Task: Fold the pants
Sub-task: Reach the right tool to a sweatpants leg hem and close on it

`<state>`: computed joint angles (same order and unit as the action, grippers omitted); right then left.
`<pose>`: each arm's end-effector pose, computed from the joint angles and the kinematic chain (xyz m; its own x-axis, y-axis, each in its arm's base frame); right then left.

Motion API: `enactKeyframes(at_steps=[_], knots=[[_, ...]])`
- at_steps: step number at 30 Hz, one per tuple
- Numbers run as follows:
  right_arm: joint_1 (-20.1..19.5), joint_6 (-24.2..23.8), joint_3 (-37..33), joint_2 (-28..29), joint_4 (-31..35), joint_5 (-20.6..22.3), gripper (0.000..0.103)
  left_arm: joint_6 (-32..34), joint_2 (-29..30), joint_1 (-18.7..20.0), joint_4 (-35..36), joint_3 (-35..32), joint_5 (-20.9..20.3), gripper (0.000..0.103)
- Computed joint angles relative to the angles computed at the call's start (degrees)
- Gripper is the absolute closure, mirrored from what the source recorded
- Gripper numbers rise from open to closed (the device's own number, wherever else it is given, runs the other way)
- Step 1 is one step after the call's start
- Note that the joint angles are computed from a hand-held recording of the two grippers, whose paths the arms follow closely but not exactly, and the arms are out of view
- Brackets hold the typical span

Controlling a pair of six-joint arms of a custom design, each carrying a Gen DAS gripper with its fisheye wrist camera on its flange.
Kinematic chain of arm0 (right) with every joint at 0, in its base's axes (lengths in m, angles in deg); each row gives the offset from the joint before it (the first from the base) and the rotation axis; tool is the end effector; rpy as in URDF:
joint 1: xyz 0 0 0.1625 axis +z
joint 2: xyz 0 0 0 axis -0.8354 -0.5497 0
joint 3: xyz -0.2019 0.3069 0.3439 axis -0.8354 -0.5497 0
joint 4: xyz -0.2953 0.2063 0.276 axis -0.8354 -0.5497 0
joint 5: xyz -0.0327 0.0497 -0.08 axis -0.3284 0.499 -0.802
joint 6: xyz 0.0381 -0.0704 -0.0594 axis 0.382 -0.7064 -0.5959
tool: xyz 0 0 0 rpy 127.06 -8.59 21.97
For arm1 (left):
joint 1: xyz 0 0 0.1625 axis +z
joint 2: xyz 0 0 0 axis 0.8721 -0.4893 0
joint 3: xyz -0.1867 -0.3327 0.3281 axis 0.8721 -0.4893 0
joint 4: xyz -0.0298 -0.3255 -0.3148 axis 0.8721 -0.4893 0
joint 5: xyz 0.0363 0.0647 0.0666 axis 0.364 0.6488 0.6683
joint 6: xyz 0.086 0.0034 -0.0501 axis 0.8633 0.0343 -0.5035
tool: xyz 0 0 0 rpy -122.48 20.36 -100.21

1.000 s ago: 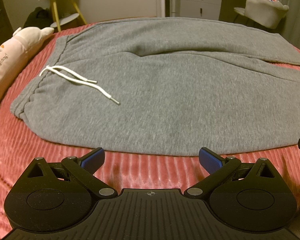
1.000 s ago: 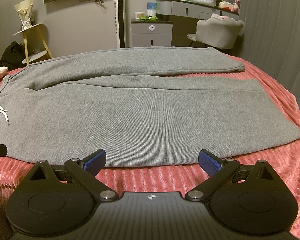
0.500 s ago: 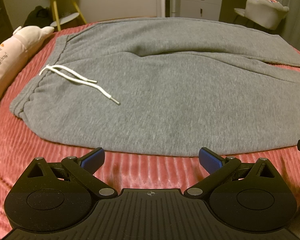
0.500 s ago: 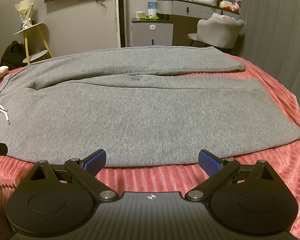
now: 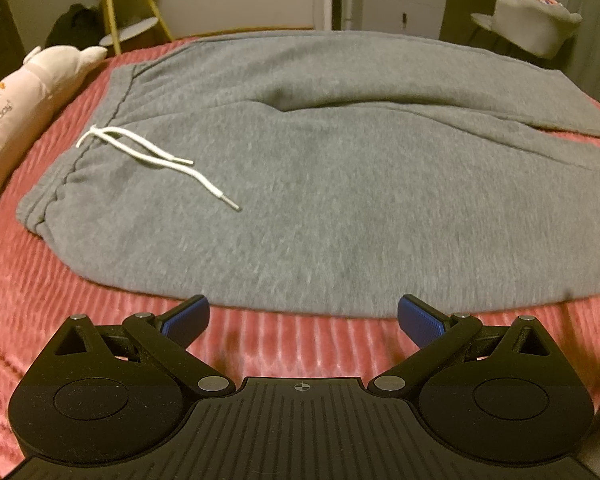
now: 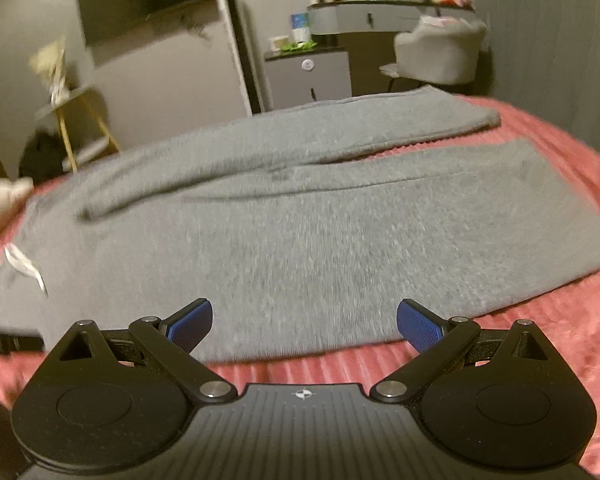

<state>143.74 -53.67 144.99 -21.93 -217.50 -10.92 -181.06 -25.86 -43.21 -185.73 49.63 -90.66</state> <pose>0.1006 -0.4070 0.1786 -0.7809 -0.3841 0.4926 -0.6053 0.6599 -0.4451 -0.2568 -0.2904 0.0923 -0.5754 -0.5474 -0.6077 0.0660 0.7095 -0.7016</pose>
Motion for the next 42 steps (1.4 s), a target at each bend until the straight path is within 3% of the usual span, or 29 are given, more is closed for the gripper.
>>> enactKeyframes(at_steps=[4, 6, 8, 12, 14, 18, 20, 22, 26, 30, 33, 38, 41, 42], knots=[[0.01, 9.05, -5.95, -0.24, 10.58, -2.32, 0.004, 0.25, -2.06, 3.11, 1.66, -0.79, 3.77, 0.0], [0.1, 12.06, -8.79, 1.46, 12.19, -4.33, 0.004, -1.98, -2.64, 4.67, 4.49, -1.45, 7.24, 0.0], [1.23, 14.17, -12.33, 3.6, 14.24, -9.18, 0.004, -4.87, -3.11, 7.24, 7.38, -2.17, 10.7, 0.0], [0.29, 20.33, -17.93, 5.63, 22.13, -11.84, 0.004, -7.98, -3.77, 13.44, 10.61, -3.44, 15.47, 0.0], [-0.36, 20.47, -19.16, 6.42, 23.67, -11.72, 0.004, -8.54, -3.98, 16.14, 11.5, -3.63, 17.83, 0.0], [0.16, 15.84, -20.72, 7.6, 25.61, -13.96, 0.004, -12.19, -3.52, 21.62, 15.4, -4.42, 21.04, 0.0], [2.38, 18.23, -24.29, 7.63, 34.47, -18.51, 0.004, -13.89, -3.23, 23.6, 15.72, -4.0, 21.78, 0.0], [4.17, 19.04, -27.99, 8.12, 37.45, -18.41, 0.004, -17.41, -3.13, 24.1, 16.48, -2.57, 23.55, 0.0], [7.32, 17.09, -37.61, 14.52, 30.06, -16.35, 0.005, -27.83, -2.27, 22.81, 23.19, -1.08, 27.22, 0.0], [10.16, 18.33, -53.37, 24.88, 31.51, -15.26, 0.019, -33.02, 0.15, 23.01, 26.11, -0.76, 29.03, 0.0], [11.17, 20.09, -65.65, 32.17, 34.37, -18.64, 0.031, -36.5, 1.84, 23.55, 29.83, -1.54, 29.95, 0.0], [12.1, 28.08, -82.41, 41.92, 41.74, -24.53, 0.03, -39.69, 3.89, 23.87, 33.28, -2.71, 30.03, 0.0], [12.24, 30.31, -88.08, 45.59, 42.54, -30.78, 0.03, -41.28, 4.59, 23.9, 34.78, -3.15, 29.95, 0.0], [11.85, 31.34, -88.81, 46.14, 43.25, -30.95, 0.029, -41.44, 4.64, 23.96, 34.99, -3.24, 29.95, 0.0]])
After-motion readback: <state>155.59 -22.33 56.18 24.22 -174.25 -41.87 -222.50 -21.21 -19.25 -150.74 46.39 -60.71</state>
